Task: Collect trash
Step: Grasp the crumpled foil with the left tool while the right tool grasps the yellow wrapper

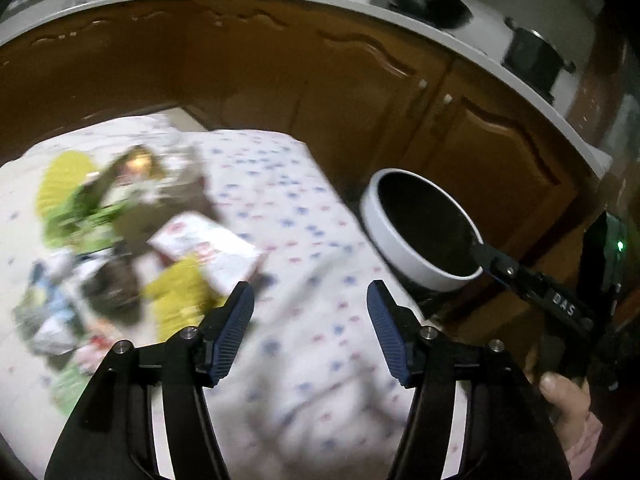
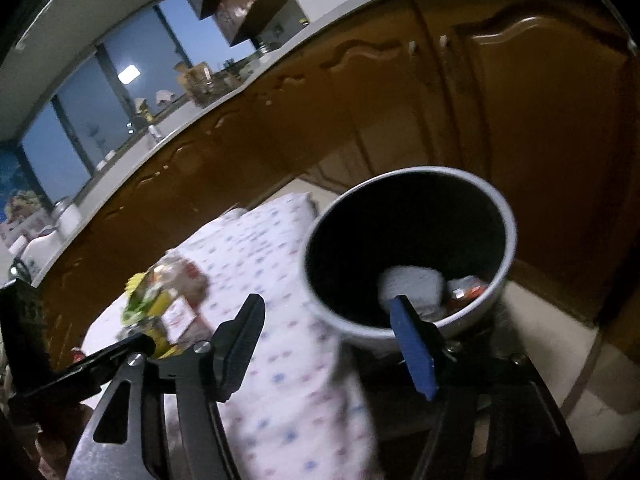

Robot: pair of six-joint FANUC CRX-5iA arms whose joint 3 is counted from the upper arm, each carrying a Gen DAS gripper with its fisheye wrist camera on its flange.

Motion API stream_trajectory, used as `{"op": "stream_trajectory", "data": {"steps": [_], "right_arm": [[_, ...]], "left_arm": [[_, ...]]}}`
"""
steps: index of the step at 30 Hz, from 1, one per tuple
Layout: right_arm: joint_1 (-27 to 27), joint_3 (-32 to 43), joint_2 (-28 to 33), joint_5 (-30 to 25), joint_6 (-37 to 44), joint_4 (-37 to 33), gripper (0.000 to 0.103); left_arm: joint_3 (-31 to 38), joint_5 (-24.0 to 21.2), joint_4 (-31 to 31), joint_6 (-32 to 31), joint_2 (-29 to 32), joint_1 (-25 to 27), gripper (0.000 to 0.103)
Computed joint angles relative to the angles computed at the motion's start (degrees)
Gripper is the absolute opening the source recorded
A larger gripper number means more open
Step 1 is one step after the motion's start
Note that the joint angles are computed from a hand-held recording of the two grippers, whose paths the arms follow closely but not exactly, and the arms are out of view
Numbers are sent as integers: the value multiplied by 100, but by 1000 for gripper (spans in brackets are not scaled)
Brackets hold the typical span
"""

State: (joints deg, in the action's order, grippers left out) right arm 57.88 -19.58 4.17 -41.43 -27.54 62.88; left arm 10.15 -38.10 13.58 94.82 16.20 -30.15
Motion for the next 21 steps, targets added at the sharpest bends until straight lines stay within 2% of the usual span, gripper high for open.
{"op": "stream_trajectory", "data": {"steps": [4,7,12,15,21], "right_arm": [[109,176,184,207,-36,151,69],[175,360,362,371,52,187,69],[258,754,696,591,380,39,69],[293,989,886,704,639,-80,69],[359,1553,1321,862,1312,-554,69]], "left_arm": [[-424,97,-393,473,-453,211,62],[-740,172,-419,621,-732,400,63],[-1096,207,-575,790,-1093,652,63],[-1216,189,-776,965,-1242,743,66],[-1402,155,-790,1051,-1377,989,67]]}}
